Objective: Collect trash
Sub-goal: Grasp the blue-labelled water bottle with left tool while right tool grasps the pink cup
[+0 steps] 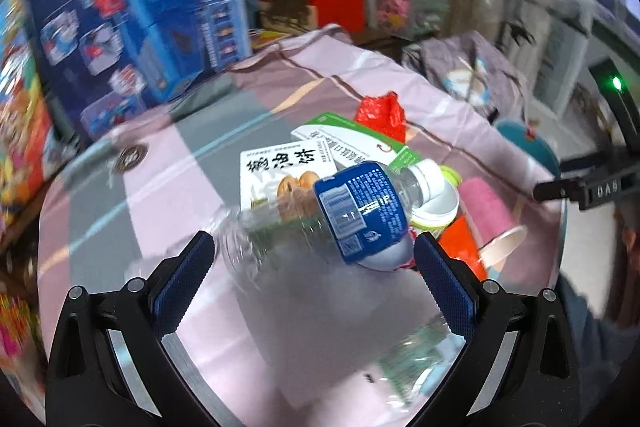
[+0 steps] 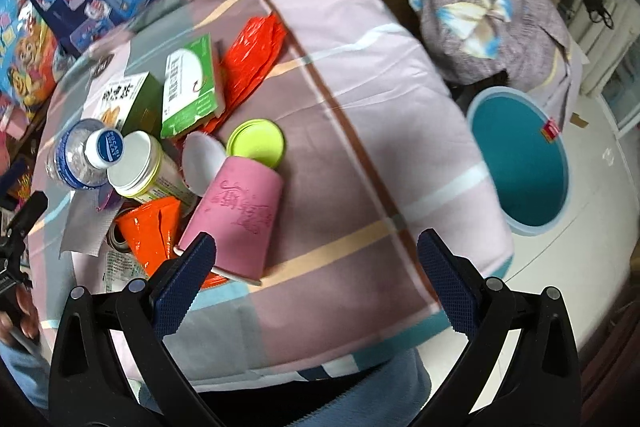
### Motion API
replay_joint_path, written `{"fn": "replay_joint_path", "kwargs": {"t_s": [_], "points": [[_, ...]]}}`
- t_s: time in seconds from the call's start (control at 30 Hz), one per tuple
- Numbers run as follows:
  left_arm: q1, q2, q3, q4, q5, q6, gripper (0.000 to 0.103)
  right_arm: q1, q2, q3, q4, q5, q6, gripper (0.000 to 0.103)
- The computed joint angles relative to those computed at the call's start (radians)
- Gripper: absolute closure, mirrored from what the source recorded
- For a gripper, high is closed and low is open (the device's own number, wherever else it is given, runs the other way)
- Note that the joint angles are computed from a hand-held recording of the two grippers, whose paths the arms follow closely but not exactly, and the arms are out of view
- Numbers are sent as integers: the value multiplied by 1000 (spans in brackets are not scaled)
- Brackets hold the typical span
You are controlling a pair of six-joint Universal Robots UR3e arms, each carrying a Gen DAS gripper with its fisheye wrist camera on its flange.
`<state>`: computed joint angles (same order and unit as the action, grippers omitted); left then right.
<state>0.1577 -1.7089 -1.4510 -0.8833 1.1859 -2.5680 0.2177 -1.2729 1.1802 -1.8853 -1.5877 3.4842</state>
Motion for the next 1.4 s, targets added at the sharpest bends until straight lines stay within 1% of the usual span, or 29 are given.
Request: {"fn": "replay_joint_path", "kwargs": {"t_s": [0.03,0.1,0.23,0.43,0.47,0.53,0.6,0.67,0.73,0.8,0.83,0.9,1.0,1.07,1.13,1.17,1.2,1.27,1.4], "points": [[-4,-17,19,-11,0,31,4,2,15,-15,9,6,5,6],[-4,-68,91,-73,-21,116,4,5,38,-40,30,13,21,6],[-6,-148,216,-175,-61,244,4,9,84,-103,75,13,49,6],[-47,-281,424,-369,-27,412,4,-7,154,-213,121,65,74,6],[-57,-294,440,-394,-13,438,4,-9,164,-222,123,75,76,6],[-69,-295,417,-379,12,465,4,-14,190,-251,135,102,76,6],[-56,-290,408,-419,-14,483,4,-18,227,-287,149,138,66,6],[-41,-286,402,-466,-41,490,4,-16,267,-329,168,155,57,9],[-27,-259,346,-458,-52,497,4,-14,308,-378,193,163,52,11],[-14,-239,317,-476,-66,509,10,-11,344,-414,213,170,42,16],[-8,-234,313,-494,-71,520,14,-10,359,-425,221,176,38,21],[-4,-230,309,-497,-73,526,14,-10,367,-415,214,181,32,43],[-16,-250,331,-473,-57,499,14,-10,338,-336,143,182,25,43],[-36,-279,359,-472,-28,475,14,-14,320,-294,115,187,26,43],[-49,-284,336,-445,-6,457,14,-23,319,-280,110,208,35,43],[-46,-275,312,-423,-10,445,23,-25,323,-279,111,211,32,43],[-39,-266,291,-403,-18,423,27,-29,315,-265,107,215,22,43],[-19,-253,284,-409,-42,377,31,-22,315,-263,96,205,11,44],[6,-205,239,-355,-54,254,31,-22,287,-233,34,199,4,45]]}}
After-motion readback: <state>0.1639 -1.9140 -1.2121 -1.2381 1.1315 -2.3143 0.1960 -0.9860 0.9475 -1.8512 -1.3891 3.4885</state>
